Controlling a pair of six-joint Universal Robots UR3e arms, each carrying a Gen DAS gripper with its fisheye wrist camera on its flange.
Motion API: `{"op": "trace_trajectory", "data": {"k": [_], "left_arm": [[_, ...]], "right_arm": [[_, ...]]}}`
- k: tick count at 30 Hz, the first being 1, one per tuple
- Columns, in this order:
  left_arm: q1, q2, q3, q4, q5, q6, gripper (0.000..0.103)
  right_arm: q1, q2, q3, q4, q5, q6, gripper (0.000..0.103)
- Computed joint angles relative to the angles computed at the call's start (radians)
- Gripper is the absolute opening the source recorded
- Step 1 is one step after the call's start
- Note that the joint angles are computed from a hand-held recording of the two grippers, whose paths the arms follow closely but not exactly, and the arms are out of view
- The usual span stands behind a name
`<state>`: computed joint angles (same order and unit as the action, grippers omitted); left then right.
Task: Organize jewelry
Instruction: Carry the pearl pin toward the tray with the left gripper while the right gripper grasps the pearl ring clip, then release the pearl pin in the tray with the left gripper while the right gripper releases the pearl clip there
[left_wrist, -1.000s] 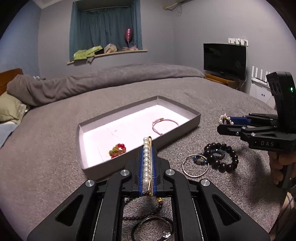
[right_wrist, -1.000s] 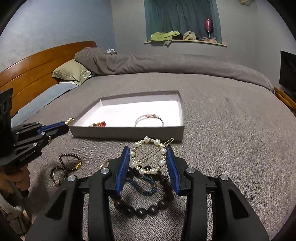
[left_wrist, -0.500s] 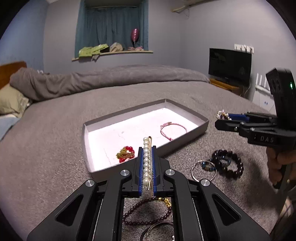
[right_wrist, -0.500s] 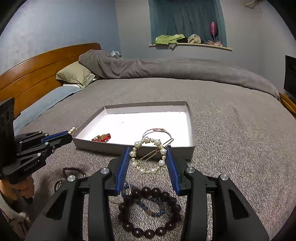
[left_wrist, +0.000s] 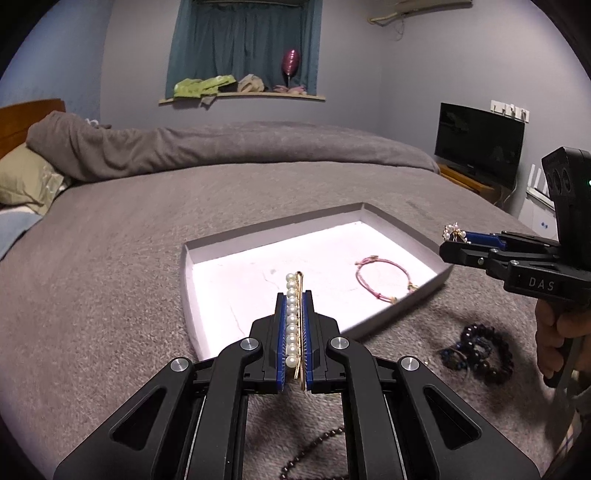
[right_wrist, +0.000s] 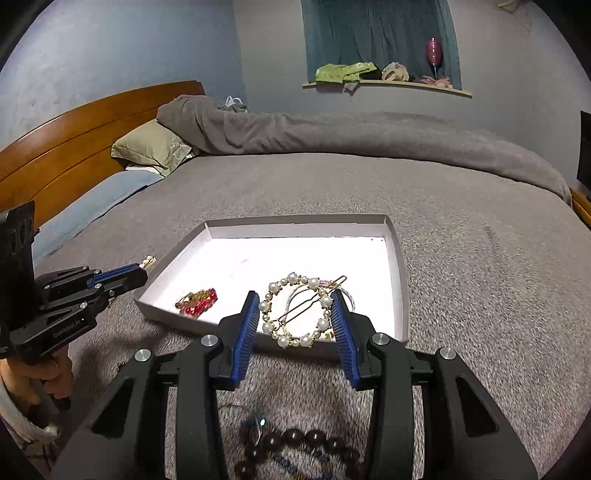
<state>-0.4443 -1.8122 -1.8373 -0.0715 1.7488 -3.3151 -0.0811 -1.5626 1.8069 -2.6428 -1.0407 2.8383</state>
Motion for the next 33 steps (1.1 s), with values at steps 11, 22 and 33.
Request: {"op": "trace_trajectory", "data": {"k": [11,22,33], "left_arm": [[0.055,-0.072,0.081,-0.065,-0.053,-0.01,0.008],[0.075,-0.126,0.127,-0.103,-0.073,-0.021,0.008],[0.071,-0.141,0.128,-0.094,-0.066,-0.027,0.01]], "right_arm": [[0.043,0.175,-0.182,0.076,-0.084,0.017,0.039],[0.075,0.271,-0.269,0.108,-0.166,0.007,0.039],[0.089,0.288,-0.282,0.115,-0.198,-0.006,0.041]]}}
